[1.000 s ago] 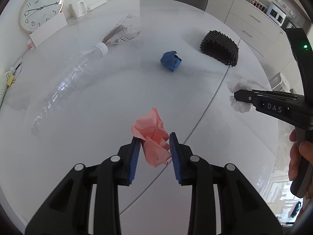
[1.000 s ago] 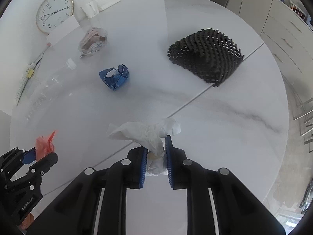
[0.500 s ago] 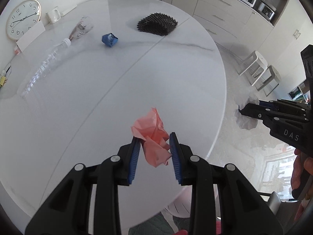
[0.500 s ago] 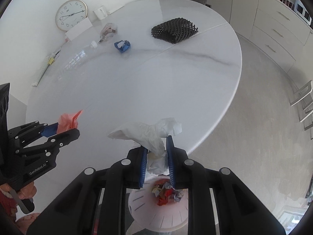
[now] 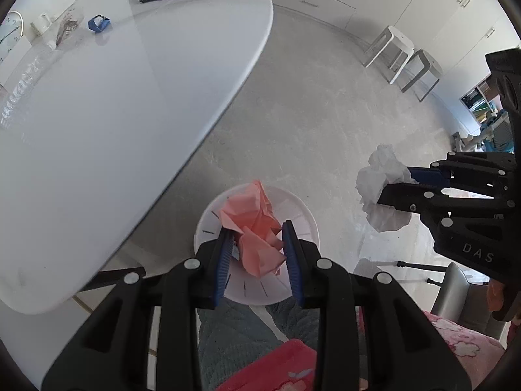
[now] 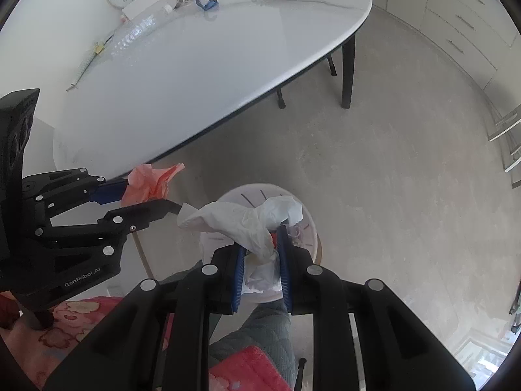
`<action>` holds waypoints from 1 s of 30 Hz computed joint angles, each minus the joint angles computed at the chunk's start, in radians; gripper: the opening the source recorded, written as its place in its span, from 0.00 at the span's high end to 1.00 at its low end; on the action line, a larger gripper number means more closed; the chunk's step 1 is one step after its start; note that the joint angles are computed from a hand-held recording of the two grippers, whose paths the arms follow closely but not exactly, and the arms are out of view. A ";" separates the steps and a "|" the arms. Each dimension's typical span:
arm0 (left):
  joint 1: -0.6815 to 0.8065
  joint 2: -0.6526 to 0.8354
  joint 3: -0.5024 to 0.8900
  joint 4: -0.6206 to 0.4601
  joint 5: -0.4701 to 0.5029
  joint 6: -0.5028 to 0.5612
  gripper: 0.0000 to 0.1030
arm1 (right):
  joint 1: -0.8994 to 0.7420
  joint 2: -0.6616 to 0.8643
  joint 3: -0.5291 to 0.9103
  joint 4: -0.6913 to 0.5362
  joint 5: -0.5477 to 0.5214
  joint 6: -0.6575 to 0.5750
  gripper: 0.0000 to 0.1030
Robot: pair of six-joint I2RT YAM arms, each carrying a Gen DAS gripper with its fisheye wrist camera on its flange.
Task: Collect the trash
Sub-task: 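Carry the pink paper and white tissue over the wastebasket and open both tools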
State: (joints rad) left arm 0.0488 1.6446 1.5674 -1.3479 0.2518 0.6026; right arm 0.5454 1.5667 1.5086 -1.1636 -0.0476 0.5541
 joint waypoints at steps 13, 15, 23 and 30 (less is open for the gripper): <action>-0.061 -0.143 -0.169 0.016 -0.006 -0.039 0.71 | 0.048 -0.167 -0.155 0.020 0.009 0.051 0.78; -0.055 -0.148 -0.171 0.017 -0.007 -0.034 0.71 | 0.051 -0.178 -0.162 0.022 0.011 0.047 0.78; -0.067 -0.178 -0.181 0.011 -0.037 -0.052 0.41 | 0.065 -0.201 -0.173 0.035 0.026 0.046 0.78; -0.052 -0.191 -0.165 0.022 -0.043 -0.055 0.22 | 0.059 -0.220 -0.188 0.036 0.023 0.044 0.78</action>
